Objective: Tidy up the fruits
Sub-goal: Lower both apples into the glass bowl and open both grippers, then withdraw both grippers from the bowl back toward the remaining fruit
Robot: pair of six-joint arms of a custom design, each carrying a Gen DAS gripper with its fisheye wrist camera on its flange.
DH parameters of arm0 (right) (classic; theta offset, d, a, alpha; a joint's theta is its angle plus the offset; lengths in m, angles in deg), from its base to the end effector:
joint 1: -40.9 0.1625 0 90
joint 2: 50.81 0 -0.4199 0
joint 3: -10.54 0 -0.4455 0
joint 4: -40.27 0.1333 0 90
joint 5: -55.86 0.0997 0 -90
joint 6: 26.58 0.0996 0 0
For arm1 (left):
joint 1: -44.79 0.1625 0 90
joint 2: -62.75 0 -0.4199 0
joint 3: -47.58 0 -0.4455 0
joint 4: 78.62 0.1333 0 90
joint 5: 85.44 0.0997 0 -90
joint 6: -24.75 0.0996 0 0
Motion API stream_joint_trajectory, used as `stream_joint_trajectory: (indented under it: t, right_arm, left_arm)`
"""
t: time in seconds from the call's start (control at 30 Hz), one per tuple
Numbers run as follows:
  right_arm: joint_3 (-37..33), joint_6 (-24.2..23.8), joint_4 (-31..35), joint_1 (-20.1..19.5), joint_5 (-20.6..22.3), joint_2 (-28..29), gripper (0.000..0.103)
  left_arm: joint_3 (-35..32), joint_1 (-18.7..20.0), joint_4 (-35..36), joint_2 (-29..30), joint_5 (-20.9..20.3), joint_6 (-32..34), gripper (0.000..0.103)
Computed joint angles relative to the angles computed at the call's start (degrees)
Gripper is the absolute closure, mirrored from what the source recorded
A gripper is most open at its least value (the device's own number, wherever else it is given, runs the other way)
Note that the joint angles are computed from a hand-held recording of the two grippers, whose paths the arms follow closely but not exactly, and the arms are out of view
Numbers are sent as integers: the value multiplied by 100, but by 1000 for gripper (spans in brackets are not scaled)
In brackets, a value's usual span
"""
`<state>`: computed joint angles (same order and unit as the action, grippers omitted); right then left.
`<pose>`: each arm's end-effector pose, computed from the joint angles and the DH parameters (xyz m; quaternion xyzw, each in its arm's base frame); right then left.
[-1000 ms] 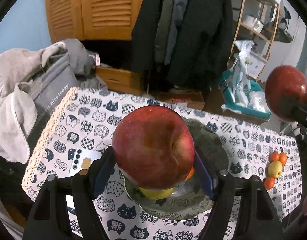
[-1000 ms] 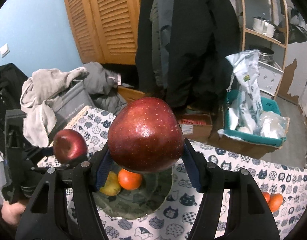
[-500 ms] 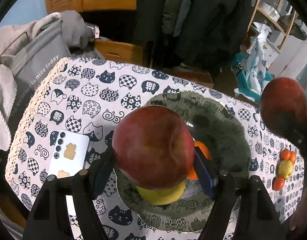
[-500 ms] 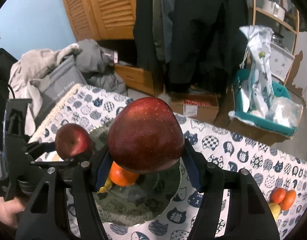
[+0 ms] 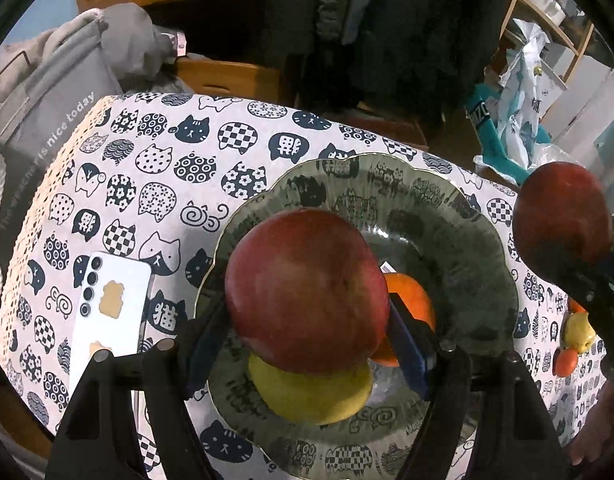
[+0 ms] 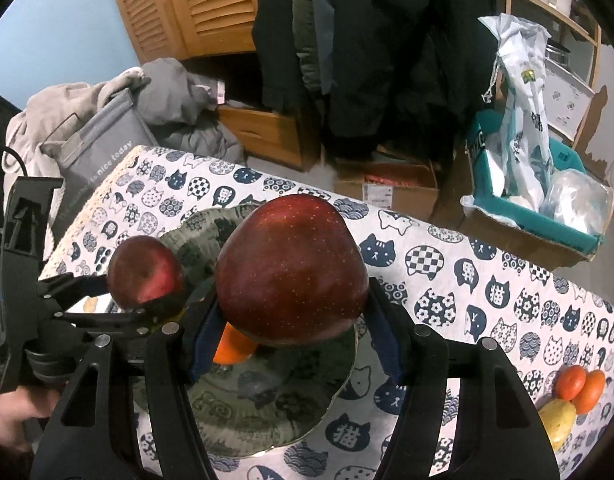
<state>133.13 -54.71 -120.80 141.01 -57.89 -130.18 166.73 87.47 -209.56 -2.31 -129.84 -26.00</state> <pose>0.1853 -0.5082 0.2361 0.2643 -0.9137 0.2013 0.2341 -0.2434 -0.5025 0.0919 0.0169 0.9167 -0.2215 0.3321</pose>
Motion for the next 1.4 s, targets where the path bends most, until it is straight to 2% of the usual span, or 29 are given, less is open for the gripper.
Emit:
stream_joint_trajectory:
  t: [0.17,0.4,0.63,0.97,1.17,1.4]
  right_arm:
    - [-43,26,85,-34,-1,70,38]
    - [-157,78,275,-98,-6,242,38]
    - [-329,188,498,-122,-48,530,38]
    - [-458,241,677,-113,-325,985,38]
    - [-532,302,722,-89,-147,976,38]
    - [-520,151,622,86,-228,931,38]
  left_arm:
    - [4,-33,-122,-8,107,113,23]
    - [25,-117,84,-117,171,-9,21]
    - [191,-223,495,-407,261,-473,21]
    - [482,-228,875,-847,258,-1113,21]
    - [535,-230,982,-931,266,-1235,21]
    - [501,-340,1074,-943,327,-1273,21]
